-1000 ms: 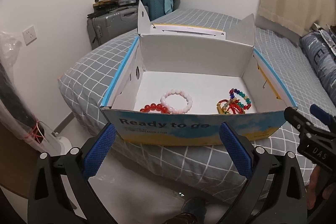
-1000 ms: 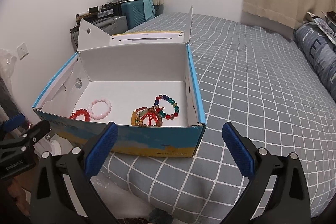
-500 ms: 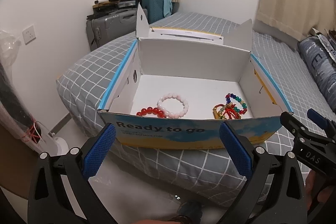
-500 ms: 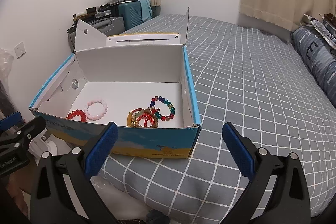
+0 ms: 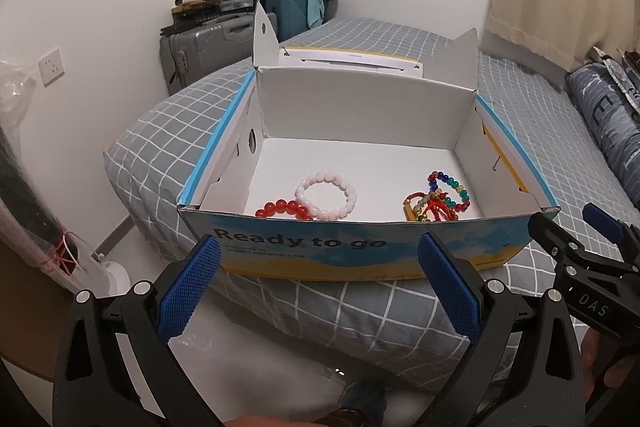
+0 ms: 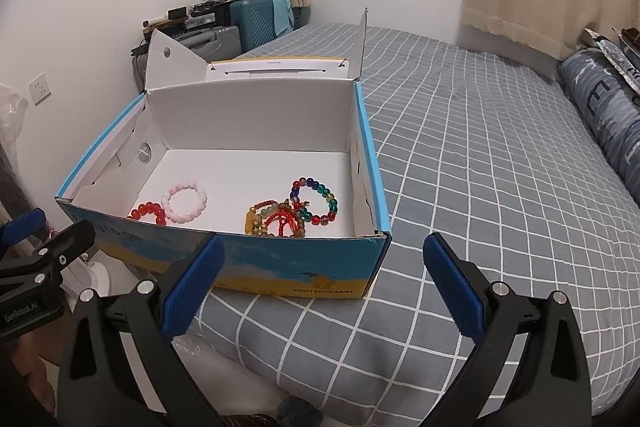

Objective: Organize jewelry

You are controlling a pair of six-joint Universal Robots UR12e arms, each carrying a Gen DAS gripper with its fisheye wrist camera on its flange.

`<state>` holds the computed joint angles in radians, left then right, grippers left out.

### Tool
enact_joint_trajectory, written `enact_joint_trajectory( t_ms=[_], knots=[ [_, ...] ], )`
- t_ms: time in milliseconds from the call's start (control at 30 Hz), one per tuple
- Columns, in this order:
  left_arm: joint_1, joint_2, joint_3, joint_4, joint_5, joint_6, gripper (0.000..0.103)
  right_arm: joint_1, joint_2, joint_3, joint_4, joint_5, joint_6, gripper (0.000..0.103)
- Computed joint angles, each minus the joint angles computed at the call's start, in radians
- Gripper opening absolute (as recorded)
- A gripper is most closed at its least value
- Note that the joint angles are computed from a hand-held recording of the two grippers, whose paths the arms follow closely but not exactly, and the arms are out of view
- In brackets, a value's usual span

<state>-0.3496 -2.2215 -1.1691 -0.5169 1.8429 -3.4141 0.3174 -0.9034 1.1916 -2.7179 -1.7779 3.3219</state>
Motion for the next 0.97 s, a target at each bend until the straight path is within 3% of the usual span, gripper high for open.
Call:
enact_joint_trajectory(
  t_ms=[767,967],
  knots=[
    [0.003,0.003,-0.004,0.006,-0.027,0.003,0.097,0.001,0.003,-0.001,0.003,0.000,-0.003,0.095],
    [-0.004,-0.002,0.000,0.011,-0.003,0.012,0.097,0.001,0.003,-0.001,0.003,0.000,-0.004,0.095]
  ],
)
